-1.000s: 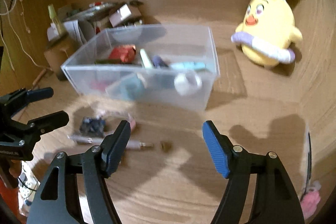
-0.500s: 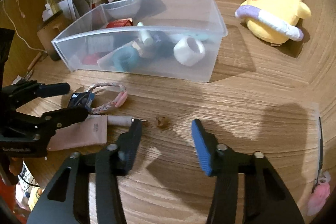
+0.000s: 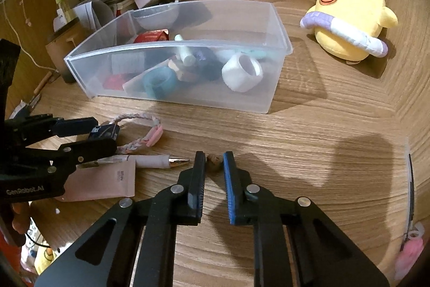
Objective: Organize objects
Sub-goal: 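Grasp the blue 'Max' box with the left tool while the right tool grasps the small brown bead, then carry the blue 'Max' box and brown bead over the clear box and lower them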
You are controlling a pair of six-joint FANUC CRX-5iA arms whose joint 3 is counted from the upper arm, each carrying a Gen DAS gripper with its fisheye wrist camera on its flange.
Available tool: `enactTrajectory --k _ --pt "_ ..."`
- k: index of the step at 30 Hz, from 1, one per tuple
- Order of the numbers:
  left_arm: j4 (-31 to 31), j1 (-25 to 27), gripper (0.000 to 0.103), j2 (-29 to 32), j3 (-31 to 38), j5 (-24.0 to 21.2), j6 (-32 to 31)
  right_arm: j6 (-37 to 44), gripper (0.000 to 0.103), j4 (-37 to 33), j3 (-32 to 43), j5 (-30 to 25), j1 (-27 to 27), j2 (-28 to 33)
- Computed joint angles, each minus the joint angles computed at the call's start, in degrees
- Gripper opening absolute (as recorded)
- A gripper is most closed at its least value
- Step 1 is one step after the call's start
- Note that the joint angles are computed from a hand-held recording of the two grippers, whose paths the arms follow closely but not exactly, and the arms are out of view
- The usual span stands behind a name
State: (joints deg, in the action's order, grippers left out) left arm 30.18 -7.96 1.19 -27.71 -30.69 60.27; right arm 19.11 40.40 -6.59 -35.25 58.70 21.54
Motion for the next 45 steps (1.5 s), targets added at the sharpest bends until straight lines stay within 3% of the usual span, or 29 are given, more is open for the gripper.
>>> enactTrajectory --k 27,39,45 --pt "13.2 -0.3 0.053 -6.9 -3.9 9.8 -9.0 -18.6 0.012 21.8 -4.3 6.9 -2.2 -4.1" --pt "14.6 0.6 0.053 -7.9 -3.2 14.0 -9.5 -22.2 0.012 29.2 -1.5 9.2 -4.4 -2.9" --pt "9.6 1.6 0.053 -6.0 -0.5 14.0 -5.4 -23.0 0.012 30.8 0.1 9.1 -5.2 -2.1"
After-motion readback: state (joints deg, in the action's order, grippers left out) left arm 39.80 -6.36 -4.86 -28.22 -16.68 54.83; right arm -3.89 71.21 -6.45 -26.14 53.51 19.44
